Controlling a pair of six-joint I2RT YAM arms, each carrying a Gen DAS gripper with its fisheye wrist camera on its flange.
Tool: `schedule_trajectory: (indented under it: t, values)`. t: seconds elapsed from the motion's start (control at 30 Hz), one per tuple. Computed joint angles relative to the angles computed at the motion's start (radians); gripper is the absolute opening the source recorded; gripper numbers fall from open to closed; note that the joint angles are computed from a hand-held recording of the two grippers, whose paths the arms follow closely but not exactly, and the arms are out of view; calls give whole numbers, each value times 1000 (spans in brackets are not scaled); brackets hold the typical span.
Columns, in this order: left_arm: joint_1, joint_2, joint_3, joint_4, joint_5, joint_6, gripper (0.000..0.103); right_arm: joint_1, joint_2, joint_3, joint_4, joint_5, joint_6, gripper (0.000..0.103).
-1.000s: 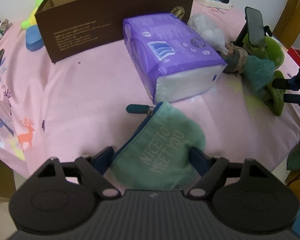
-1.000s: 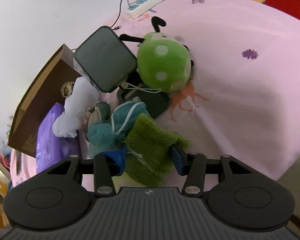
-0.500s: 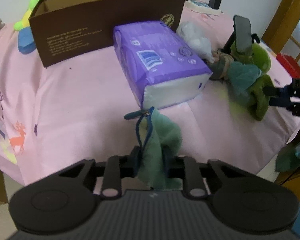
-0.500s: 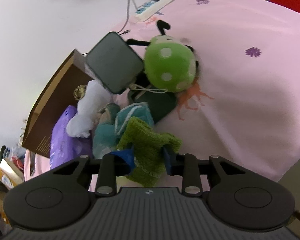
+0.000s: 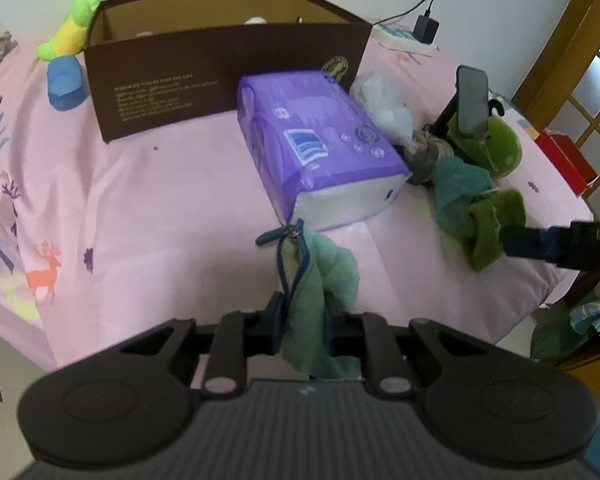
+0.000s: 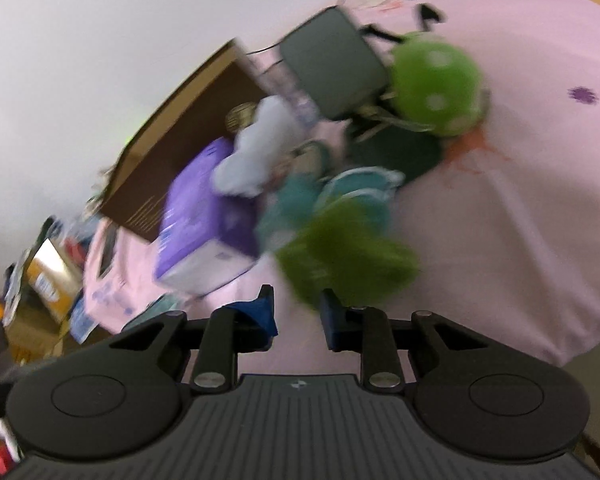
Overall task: Organize soft objects
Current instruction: 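Lift and carry the teal pouch with left while right carries the green knit cloth to the box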
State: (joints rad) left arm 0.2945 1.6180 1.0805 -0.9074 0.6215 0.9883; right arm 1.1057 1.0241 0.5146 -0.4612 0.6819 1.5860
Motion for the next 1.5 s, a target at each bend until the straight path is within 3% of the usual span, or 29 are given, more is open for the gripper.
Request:
schedule_trajectory:
  t: [0.13,0.33,0.4,0.47,0.57,0.7,0.83,1.03,1.13,1.23,1.43,1.5]
  values:
    - [19,5,19,-22,14,7,15,-14,41,29,32,-4,-91,7]
    - [55,10,36,-63,33,44,15,45,65,143,-301,170,2,13]
    - [64,14,45,-72,37,48,15,32,94,175,-396,173,-2,13]
    - [75,22,59,-83,44,48,15,3,85,162,-417,129,-41,14]
    - [88,27,76,-94,58,42,15,-48,54,103,-357,70,-88,15]
    - [88,30,88,-92,61,22,15,-113,-27,2,-177,-13,-161,16]
    - [90,29,92,-88,56,10,15,-114,-22,-16,-58,-69,-244,20]
    - [80,32,91,-64,45,-32,15,-134,112,23,89,-141,-381,22]
    - [76,29,90,-56,46,-44,15,-136,241,87,88,-120,-437,23]
    - [76,28,92,-50,47,-55,15,-148,261,96,96,-118,-446,23]
    - [88,45,125,-52,61,-82,15,-160,121,25,138,-146,-442,0]
    - [90,47,137,-55,71,-90,15,-157,74,6,176,-149,-449,0]
